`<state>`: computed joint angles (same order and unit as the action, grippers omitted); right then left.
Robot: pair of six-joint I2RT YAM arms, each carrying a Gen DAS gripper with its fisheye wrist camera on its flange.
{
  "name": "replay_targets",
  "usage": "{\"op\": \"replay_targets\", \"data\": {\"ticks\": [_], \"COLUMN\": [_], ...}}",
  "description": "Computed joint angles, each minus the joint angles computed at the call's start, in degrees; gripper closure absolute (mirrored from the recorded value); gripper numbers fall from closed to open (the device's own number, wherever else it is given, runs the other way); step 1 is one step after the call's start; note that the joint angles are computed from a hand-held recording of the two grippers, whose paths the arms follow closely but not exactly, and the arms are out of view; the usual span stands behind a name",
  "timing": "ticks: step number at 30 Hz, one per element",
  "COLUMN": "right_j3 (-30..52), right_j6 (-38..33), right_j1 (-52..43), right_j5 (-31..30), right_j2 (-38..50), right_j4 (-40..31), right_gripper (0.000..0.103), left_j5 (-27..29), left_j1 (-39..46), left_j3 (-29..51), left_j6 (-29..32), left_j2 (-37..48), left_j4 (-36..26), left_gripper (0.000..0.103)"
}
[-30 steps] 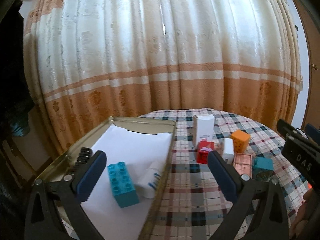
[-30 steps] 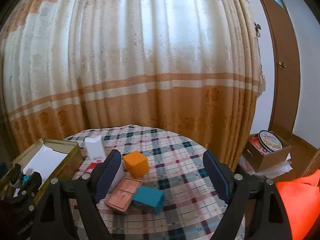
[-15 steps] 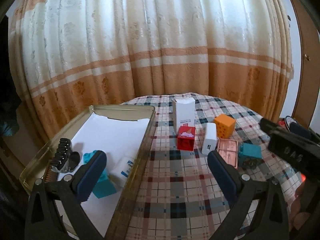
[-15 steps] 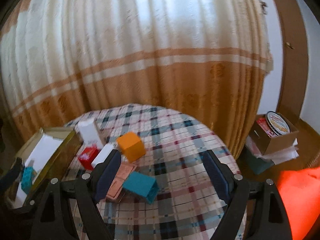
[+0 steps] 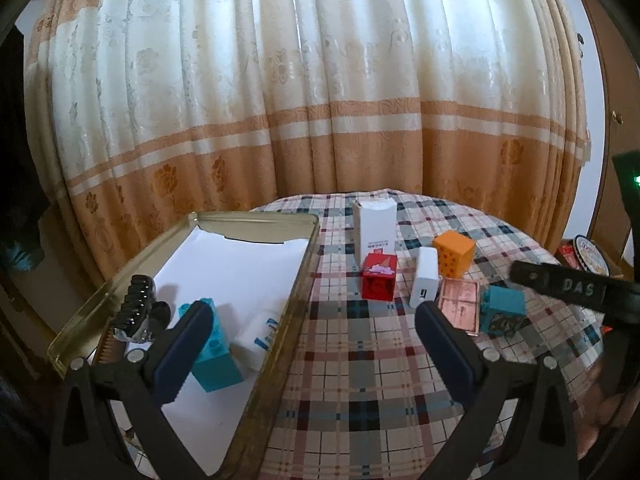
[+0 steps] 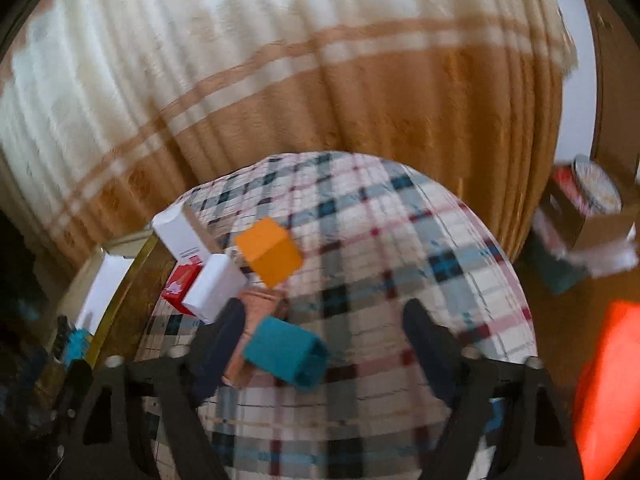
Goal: Organize rigid objects
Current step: 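Grasp the teal box with the right tool while the left tool approaches the copper plate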
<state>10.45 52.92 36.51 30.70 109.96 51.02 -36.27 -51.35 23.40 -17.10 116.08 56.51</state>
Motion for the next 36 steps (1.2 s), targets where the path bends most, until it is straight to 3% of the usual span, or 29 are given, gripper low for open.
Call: {"op": "replay_targets", "data": {"ticks": [4,12,16,20,25,30,36], "right_j3": [-0.7,6.2,9.8,7.0,6.6,6.1,-0.2], "right_j6": [-0.9,-6.4,-8.5,-8.9,-9.4,-8.5,-5.4], "right_j1": [-2.4,0.6,-1.6,-4.4,-4.4,-2.8,-2.1], "right_j5": [-4.2,-5.2,-10.5,-15.7,-16.2,-14.5,-10.2], "right_j2": [1.0,1.3,3.6,6.4,6.3,4.8,5.4], "right_j4": [1.4,-7.0,-9.9,-1.0,-0.7,-2.8,8.9], "right_gripper": [0.048,0.048,0.046,0.046,0.047,0.047,0.047], "left_j5": [-1.4,-0.3,0.3,0.1,0.3,1.8,2.0], "left_j1": [-1.3,-0.8,-0.7,-1.0,-1.3,-0.9,-1.5], "left_j3": [0.8,1.0,1.3,2.0,2.8,4.3,6.5], "left_j6": [0.9,0.6,0.6,0.5,0.8,0.8,1.4], "left_j2": [0.5,0.1,0.2,0.5,0.8,0.9,1.3], "left_j4": [-0.8,-2.0,-2.7,-3.8,-5.0,-8.0,-11.8], "left_gripper": [0.001,0.001,0.001,0.001,0.001,0.001,0.001]}}
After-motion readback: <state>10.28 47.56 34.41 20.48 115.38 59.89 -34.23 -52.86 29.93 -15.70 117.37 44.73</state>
